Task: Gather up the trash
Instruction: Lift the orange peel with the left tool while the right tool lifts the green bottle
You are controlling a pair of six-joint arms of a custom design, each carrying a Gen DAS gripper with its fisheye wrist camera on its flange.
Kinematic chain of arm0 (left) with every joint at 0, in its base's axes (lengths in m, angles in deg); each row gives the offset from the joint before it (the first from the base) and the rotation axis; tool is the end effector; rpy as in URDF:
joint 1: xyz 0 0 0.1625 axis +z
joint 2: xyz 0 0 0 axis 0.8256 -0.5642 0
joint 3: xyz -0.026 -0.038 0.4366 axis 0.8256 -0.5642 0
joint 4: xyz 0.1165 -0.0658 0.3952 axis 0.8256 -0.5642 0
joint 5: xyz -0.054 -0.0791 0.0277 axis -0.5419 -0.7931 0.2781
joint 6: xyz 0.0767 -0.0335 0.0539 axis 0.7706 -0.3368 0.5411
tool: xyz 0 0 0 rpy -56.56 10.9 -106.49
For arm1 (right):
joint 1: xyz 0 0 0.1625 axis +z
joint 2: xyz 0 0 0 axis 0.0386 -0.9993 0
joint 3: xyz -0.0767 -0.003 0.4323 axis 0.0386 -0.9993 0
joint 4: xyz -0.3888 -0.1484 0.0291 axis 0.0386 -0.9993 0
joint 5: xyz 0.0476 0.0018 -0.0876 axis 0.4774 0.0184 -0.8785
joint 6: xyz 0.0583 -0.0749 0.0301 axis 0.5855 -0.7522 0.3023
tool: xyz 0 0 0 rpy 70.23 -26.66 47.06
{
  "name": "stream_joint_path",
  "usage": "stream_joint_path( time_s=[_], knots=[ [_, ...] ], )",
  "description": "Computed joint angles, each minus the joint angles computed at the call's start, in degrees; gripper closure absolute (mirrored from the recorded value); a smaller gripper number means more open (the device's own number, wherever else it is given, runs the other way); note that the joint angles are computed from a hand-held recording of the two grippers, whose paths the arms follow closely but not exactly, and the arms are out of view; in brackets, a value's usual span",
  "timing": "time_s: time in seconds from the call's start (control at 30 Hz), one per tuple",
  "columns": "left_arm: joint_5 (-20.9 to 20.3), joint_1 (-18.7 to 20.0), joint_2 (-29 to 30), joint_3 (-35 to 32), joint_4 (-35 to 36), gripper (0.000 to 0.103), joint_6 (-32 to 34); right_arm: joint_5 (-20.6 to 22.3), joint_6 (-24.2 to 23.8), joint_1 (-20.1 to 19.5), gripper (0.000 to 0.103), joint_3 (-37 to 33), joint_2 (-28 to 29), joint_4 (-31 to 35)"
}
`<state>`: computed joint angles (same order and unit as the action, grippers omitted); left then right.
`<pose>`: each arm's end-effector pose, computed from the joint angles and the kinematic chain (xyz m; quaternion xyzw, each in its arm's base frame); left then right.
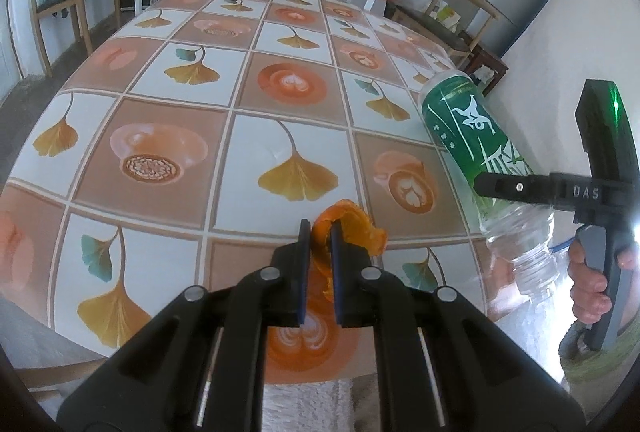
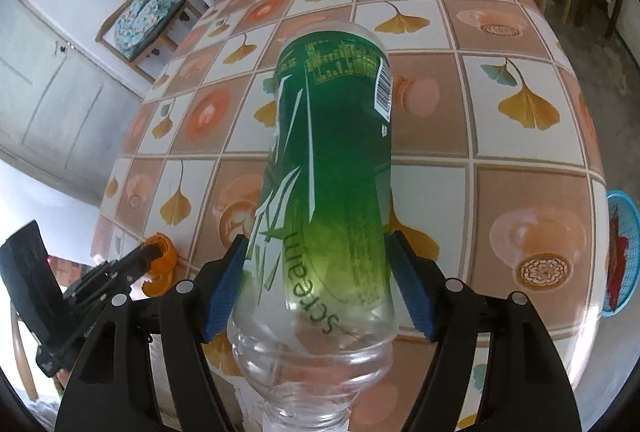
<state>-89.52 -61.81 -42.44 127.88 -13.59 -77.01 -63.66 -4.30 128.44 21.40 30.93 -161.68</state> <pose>-0.1407 -0.1761 0.4301 -0.1468 0.8425 -0.4300 0.2892 0.4979 -0.4094 0.0879 0.3448 -0.9285 -0.0345 0.1331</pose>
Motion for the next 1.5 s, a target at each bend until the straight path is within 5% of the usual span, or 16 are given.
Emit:
stream_joint_path(
  time_s=[1.5],
  knots=[
    [-0.42, -2.61, 1.55, -1.24, 4.23, 0.095, -4.63, 2.69, 3.45, -1.02, 0.041, 2.15, -2.14, -4.11]
  ],
)
